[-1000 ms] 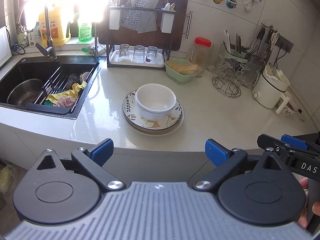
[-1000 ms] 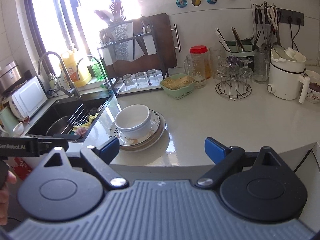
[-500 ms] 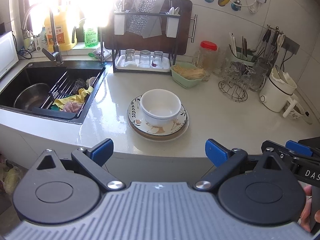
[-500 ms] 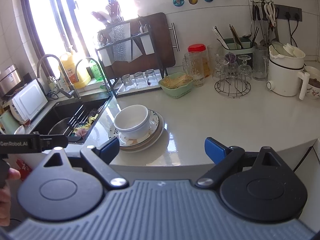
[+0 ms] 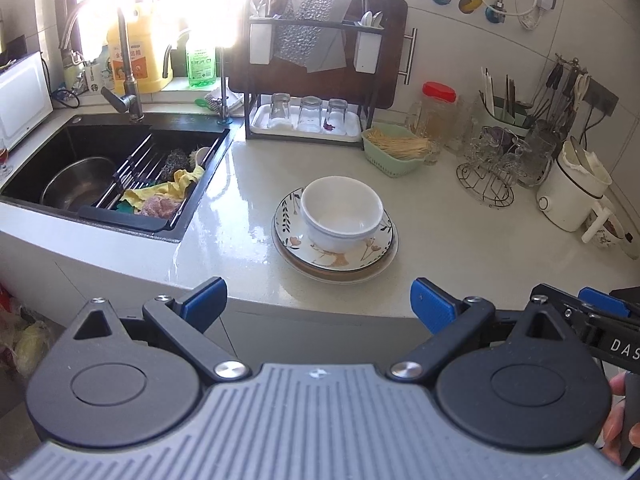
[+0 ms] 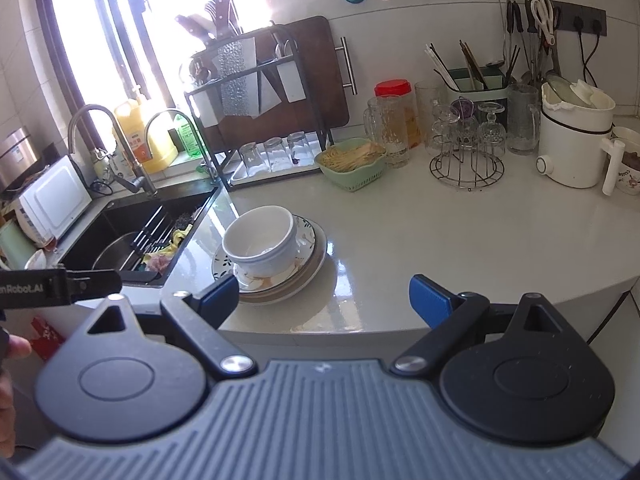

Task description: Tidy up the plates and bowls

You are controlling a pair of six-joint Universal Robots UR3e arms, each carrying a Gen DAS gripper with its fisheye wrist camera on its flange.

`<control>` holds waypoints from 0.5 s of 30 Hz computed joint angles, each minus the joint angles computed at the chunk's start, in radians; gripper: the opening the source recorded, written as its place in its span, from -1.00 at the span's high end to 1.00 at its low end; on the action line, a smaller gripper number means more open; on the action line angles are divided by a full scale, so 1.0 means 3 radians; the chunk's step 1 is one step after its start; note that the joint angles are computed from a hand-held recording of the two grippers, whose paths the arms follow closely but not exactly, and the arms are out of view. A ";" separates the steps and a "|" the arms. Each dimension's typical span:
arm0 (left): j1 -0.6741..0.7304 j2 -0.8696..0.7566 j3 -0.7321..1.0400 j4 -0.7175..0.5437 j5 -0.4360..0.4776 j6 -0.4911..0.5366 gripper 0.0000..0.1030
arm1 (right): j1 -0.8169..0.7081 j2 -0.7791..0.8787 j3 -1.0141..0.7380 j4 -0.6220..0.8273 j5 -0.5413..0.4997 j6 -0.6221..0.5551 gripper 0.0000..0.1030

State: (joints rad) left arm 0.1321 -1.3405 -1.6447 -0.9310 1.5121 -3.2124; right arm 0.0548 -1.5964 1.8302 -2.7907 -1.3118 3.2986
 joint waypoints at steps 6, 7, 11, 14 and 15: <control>0.0068 0.0106 -0.0137 -0.0007 0.0001 0.0038 -0.94 | 0.0079 0.0044 -0.0012 0.0032 -0.0020 -0.0041 -0.81; 0.0073 0.0119 -0.0147 -0.0008 0.0006 0.0042 -0.94 | 0.0097 0.0055 -0.0020 0.0037 -0.0028 -0.0049 -0.81; 0.0090 0.0169 -0.0202 0.0033 0.0056 0.0064 -0.94 | 0.0148 0.0091 -0.0052 0.0039 -0.0037 -0.0128 -0.81; 0.0086 0.0193 -0.0215 0.0045 0.0089 0.0105 -0.94 | 0.0184 0.0106 -0.0071 0.0026 -0.0070 -0.0106 -0.81; 0.0087 0.0199 -0.0217 0.0045 0.0097 0.0122 -0.94 | 0.0190 0.0114 -0.0079 0.0024 -0.0071 -0.0094 -0.81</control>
